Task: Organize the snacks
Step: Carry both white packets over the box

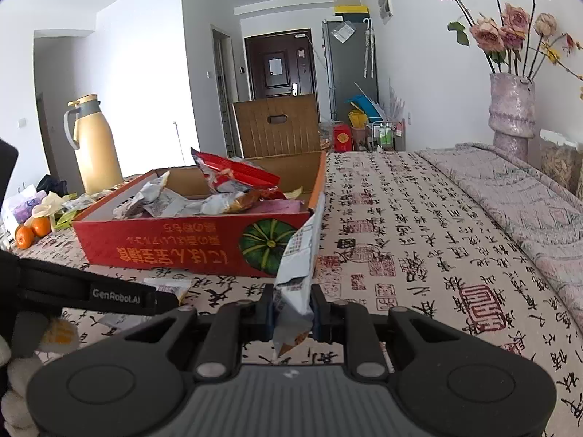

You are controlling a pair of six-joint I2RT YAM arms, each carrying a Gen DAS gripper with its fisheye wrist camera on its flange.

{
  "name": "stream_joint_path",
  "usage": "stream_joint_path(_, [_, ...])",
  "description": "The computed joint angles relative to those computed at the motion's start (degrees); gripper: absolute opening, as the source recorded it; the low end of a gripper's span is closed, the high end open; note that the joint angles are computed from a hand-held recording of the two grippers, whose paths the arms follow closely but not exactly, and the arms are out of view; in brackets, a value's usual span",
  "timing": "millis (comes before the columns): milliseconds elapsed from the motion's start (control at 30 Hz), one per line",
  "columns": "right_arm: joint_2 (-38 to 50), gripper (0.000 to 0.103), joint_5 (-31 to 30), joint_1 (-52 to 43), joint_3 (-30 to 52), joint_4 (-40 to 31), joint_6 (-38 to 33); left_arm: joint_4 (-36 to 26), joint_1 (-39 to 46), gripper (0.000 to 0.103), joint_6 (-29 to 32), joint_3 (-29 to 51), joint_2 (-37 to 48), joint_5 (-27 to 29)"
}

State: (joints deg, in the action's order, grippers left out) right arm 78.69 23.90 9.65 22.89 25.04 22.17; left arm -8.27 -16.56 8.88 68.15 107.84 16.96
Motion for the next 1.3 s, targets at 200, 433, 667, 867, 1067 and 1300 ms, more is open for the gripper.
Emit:
stream_joint_path(200, [-0.27, 0.018, 1.27, 1.76, 2.51, -1.77, -1.23, 0.94, 2.16, 0.042, 0.52, -0.39, -2.17, 3.26])
stream_joint_path(433, [1.43, 0.018, 2.12, 3.05, 8.07, -2.96, -4.2, 3.63, 4.41, 0.042, 0.24, 1.15, -3.34, 5.55])
stream_joint_path(667, [5.4, 0.018, 1.32, 3.01, 15.12, -3.08, -6.98, 5.47, 6.12, 0.042, -0.54, 5.4, -2.01, 6.6])
stream_joint_path(867, [9.9, 0.018, 0.64, 2.83, 22.14, -3.72, -9.51, 6.7, 6.79, 0.042, -0.87, 9.81, 0.29, 6.21])
stream_joint_path(1067, [15.0, 0.018, -0.02, 2.67, 29.69, -5.3, -11.28, 6.47, 7.22, 0.042, -1.78, 15.12, 3.44, 6.15])
stream_joint_path(1300, [21.21, 0.018, -0.65, 1.65, 38.17, -7.32, -12.48, 5.14, 7.57, 0.042, -3.13, 22.32, 8.14, 6.06])
